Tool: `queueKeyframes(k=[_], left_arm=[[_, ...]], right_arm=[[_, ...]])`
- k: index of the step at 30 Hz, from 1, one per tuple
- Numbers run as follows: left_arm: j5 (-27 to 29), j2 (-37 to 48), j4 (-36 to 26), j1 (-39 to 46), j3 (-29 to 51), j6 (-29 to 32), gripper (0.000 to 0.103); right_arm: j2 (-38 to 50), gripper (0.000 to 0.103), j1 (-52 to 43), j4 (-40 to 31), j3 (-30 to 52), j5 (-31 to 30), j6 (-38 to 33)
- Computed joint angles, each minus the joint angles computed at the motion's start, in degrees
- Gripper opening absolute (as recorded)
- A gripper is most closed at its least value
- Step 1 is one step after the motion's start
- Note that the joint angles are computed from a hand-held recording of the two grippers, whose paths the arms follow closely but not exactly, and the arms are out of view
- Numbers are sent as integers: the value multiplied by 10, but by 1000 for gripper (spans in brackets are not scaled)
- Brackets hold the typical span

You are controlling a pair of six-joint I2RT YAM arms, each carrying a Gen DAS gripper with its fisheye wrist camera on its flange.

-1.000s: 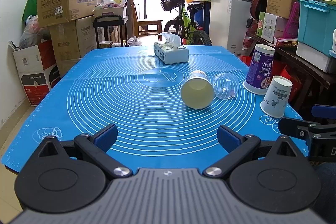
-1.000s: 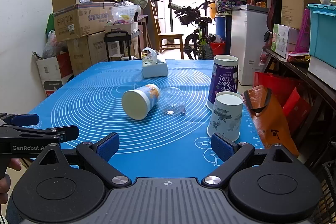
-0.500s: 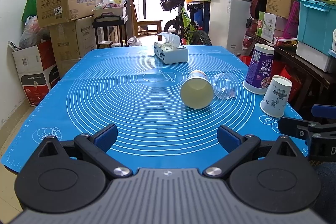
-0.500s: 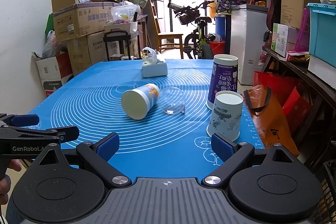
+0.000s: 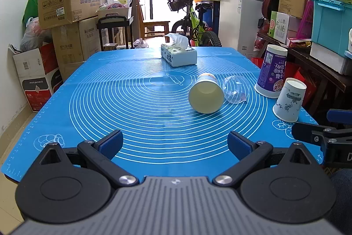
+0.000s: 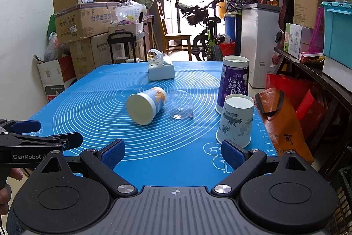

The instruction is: Flip cup upside down

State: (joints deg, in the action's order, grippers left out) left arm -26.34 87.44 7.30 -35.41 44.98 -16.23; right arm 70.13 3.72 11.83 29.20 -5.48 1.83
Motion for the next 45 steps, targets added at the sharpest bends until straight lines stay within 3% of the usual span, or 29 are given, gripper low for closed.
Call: queueKeyframes(k=[19,28,45], left_arm=[[21,43,22,13,40,36,100],[85,140,-11,45,167,43,100],[117,328,-112,82,417,61,100]], right_arm=[[53,94,-6,14,36,-4,-5],[124,94,-20,37,123,-2,-14],[282,94,-40,47,278,8,-22]])
